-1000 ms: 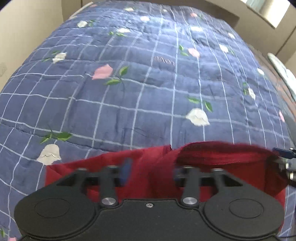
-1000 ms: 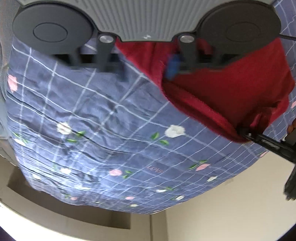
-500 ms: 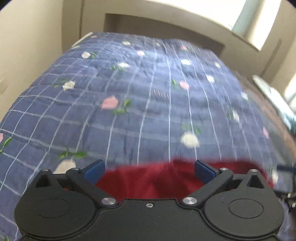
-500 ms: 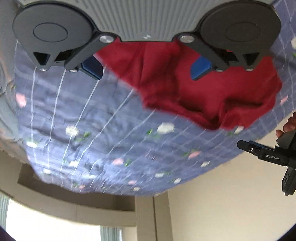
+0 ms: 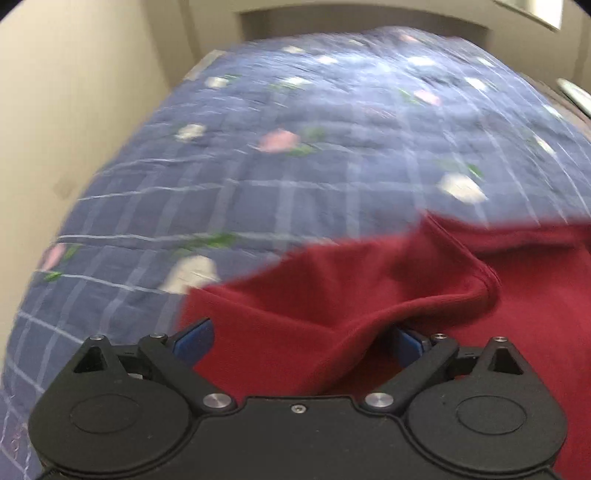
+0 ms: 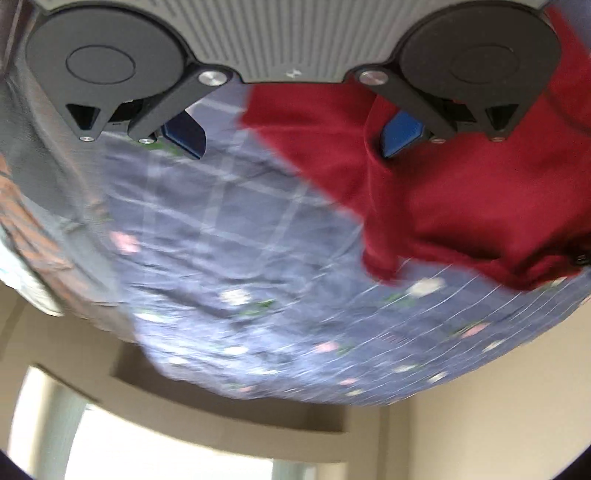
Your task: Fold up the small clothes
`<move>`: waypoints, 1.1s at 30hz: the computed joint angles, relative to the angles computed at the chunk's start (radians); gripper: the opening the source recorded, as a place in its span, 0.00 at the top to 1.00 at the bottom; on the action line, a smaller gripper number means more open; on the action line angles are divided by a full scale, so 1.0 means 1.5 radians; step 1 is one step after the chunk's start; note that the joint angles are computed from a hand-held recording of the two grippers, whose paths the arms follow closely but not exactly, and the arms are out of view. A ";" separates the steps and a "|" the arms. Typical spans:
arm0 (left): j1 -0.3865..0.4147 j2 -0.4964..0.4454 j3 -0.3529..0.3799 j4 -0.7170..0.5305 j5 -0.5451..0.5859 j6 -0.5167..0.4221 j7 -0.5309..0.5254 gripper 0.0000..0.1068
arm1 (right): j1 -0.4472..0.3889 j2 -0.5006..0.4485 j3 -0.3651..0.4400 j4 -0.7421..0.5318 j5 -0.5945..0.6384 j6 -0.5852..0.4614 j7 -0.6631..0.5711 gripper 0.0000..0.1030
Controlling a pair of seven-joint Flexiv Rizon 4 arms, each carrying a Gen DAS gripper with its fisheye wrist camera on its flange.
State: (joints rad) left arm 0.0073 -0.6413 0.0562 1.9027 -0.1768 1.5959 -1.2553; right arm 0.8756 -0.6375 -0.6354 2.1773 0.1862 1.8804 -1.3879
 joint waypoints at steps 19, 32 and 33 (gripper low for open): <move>-0.088 0.053 0.122 -0.017 0.057 -0.119 -0.241 0.04 | 0.043 -0.034 -0.026 -0.025 -0.001 -0.005 0.072 0.00; 0.020 0.144 -0.051 0.082 -0.004 -0.081 -0.150 0.04 | 0.163 -0.209 -0.247 -0.155 -0.003 -0.153 0.282 0.00; 0.024 0.148 -0.057 0.087 -0.012 -0.083 -0.139 0.04 | 0.177 -0.208 -0.256 -0.145 -0.010 -0.148 0.288 0.00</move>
State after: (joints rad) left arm 0.0436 -0.4197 -0.0292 2.0325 -0.1953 1.4718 -1.4636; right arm 1.1407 -0.9490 -1.0198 1.9601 0.1716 1.6588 -0.9563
